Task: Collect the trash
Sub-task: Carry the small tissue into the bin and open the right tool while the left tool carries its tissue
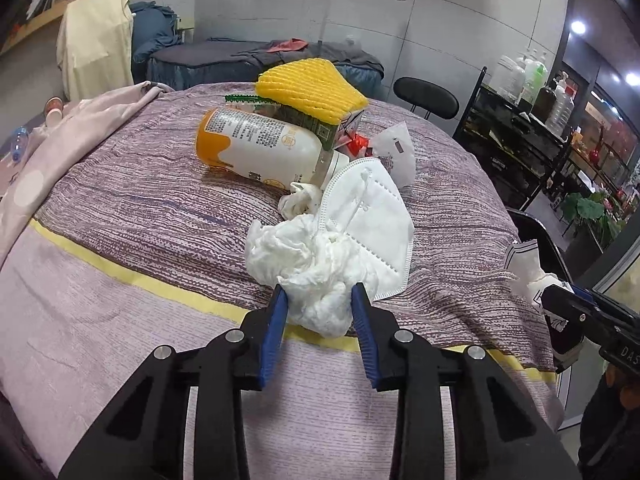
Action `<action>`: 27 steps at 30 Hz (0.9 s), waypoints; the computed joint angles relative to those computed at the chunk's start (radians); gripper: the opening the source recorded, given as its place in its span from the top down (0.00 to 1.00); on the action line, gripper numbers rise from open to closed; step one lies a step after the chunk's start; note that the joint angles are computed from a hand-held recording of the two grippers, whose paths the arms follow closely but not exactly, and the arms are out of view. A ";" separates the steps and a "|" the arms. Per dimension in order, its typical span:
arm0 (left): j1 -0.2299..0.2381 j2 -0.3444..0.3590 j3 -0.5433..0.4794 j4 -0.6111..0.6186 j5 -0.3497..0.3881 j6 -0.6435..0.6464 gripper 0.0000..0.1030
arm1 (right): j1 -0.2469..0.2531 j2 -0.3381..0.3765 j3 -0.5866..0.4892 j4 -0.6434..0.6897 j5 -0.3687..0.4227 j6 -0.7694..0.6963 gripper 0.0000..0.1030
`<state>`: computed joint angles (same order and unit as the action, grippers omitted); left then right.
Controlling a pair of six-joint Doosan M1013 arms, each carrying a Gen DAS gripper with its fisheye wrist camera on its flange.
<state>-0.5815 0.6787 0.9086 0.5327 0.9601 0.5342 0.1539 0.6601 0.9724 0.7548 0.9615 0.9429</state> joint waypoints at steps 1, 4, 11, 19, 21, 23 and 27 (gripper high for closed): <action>-0.006 -0.006 0.008 0.016 -0.002 -0.016 0.69 | -0.002 -0.001 0.002 0.003 -0.003 -0.001 0.70; -0.023 -0.030 0.041 0.068 -0.030 -0.058 0.71 | -0.009 -0.005 0.010 0.018 -0.013 -0.009 0.71; -0.030 -0.087 0.118 -0.021 -0.212 0.002 0.71 | -0.026 -0.011 0.023 0.035 -0.029 -0.009 0.71; -0.045 -0.041 0.060 -0.124 -0.209 0.141 0.71 | -0.042 -0.028 0.052 0.040 -0.059 0.002 0.71; -0.049 -0.030 0.037 -0.108 -0.205 0.142 0.71 | -0.047 -0.034 0.060 0.038 -0.073 0.004 0.71; -0.050 -0.026 0.027 -0.097 -0.214 0.144 0.71 | -0.054 -0.040 0.068 0.037 -0.092 0.011 0.71; -0.060 0.011 -0.047 -0.079 -0.197 0.180 0.71 | -0.072 -0.052 0.088 0.025 -0.142 0.037 0.71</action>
